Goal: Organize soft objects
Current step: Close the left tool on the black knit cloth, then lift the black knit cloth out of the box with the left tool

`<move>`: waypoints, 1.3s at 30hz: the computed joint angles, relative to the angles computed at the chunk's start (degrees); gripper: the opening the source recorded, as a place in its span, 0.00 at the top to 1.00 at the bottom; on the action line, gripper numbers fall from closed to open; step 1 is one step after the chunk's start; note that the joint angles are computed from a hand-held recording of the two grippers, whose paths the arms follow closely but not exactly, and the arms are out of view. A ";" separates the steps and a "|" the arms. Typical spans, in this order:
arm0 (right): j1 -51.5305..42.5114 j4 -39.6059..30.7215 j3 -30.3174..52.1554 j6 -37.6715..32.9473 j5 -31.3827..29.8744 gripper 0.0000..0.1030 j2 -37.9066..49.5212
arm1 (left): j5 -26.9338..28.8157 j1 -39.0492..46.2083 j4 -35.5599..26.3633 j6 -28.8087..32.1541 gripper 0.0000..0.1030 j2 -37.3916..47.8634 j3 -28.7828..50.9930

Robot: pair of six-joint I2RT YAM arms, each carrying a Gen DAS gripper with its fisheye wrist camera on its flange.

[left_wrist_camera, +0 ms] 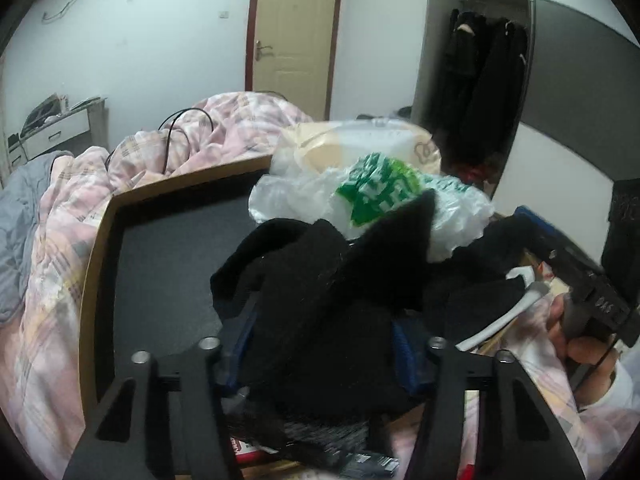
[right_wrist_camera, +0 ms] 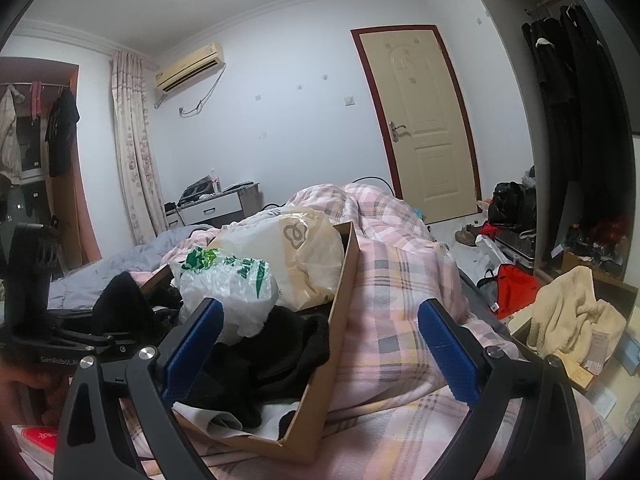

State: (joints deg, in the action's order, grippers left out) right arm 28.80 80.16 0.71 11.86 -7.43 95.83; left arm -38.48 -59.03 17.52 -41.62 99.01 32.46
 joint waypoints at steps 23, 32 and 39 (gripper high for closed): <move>0.37 0.86 -0.01 0.01 0.29 0.05 0.46 | -23.85 -23.59 18.70 -14.95 0.77 -4.18 -18.00; 0.67 0.34 -0.02 -0.07 0.66 0.05 0.02 | -20.70 -21.99 17.47 -13.31 0.77 -1.81 -15.96; 0.51 0.25 -0.07 -0.25 0.58 0.05 -0.22 | -19.44 -21.47 17.92 -12.89 0.77 -0.80 -15.49</move>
State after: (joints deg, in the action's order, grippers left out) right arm 29.31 80.41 0.64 11.61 -6.85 95.61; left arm -57.93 -80.50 35.43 -54.51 98.20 16.96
